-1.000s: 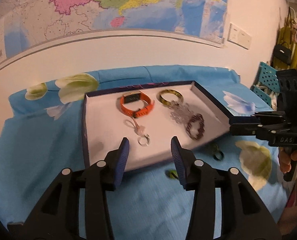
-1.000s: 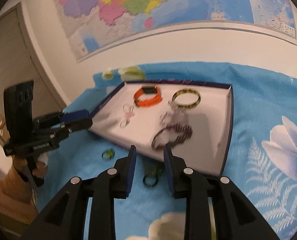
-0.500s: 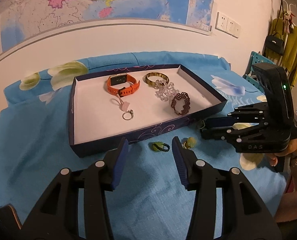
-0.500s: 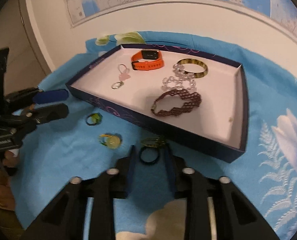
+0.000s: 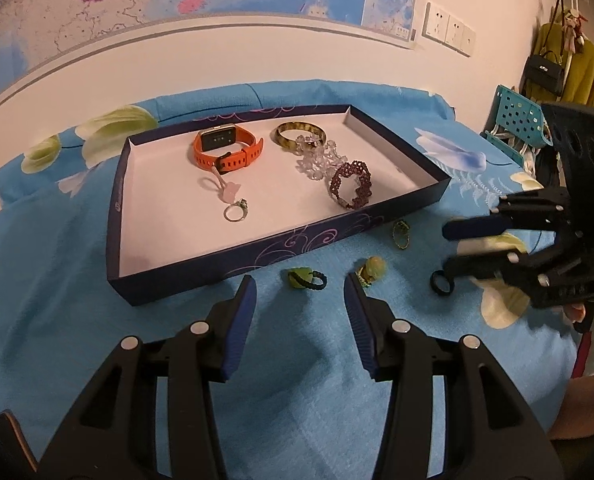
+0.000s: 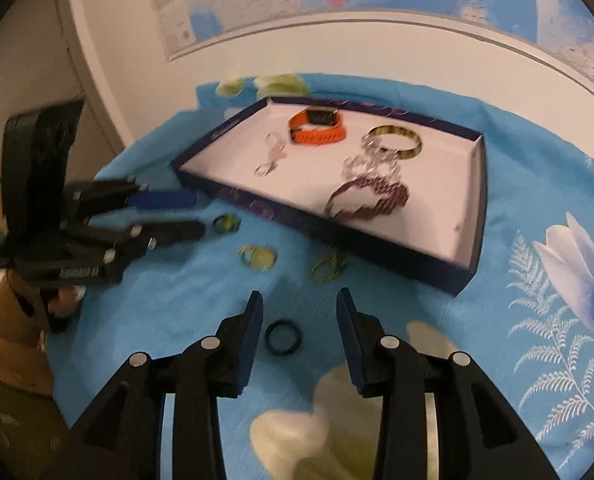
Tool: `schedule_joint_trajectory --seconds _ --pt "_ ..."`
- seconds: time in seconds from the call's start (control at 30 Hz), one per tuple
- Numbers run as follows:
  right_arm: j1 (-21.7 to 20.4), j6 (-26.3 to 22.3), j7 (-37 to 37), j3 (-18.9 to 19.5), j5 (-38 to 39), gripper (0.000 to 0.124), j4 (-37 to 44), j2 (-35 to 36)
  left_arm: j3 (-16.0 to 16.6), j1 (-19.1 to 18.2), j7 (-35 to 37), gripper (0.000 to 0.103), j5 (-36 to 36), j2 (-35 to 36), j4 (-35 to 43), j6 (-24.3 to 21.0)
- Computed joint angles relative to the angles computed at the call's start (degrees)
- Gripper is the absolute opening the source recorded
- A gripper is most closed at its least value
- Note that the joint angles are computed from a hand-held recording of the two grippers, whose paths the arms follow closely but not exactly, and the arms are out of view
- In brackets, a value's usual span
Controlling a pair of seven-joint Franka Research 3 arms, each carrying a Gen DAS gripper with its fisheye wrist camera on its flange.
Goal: Organize jewelry
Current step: 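Move both tools back toward the rings lying beside the box lid, then grasp the green ring with black band with the left tool while the right tool grasps a small gold ring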
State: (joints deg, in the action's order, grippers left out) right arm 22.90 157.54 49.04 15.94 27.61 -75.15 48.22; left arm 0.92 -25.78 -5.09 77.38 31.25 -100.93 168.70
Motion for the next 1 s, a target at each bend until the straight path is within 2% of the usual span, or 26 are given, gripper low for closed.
schedule_joint_trajectory --seconds 0.23,0.47,0.6,1.0 --pt "2.81 -3.04 7.17 -2.80 -1.78 0.035 11.15 7.08 -0.57 0.33 4.71 0.045 -5.53 0.98 0.54 -0.30" --pt "3.06 -5.18 10.40 -3.10 -3.66 0.011 16.13 10.25 0.53 -0.52 6.85 0.044 -8.43 1.70 1.09 0.47" --pt "2.66 -4.88 9.92 -2.61 -3.85 0.006 15.32 9.87 0.99 -0.73 8.49 0.042 -10.54 2.16 1.32 1.31" --pt "-0.11 -1.53 4.67 0.79 0.09 0.005 8.77 6.23 2.22 -1.86 15.13 0.037 -18.93 3.66 2.21 2.30"
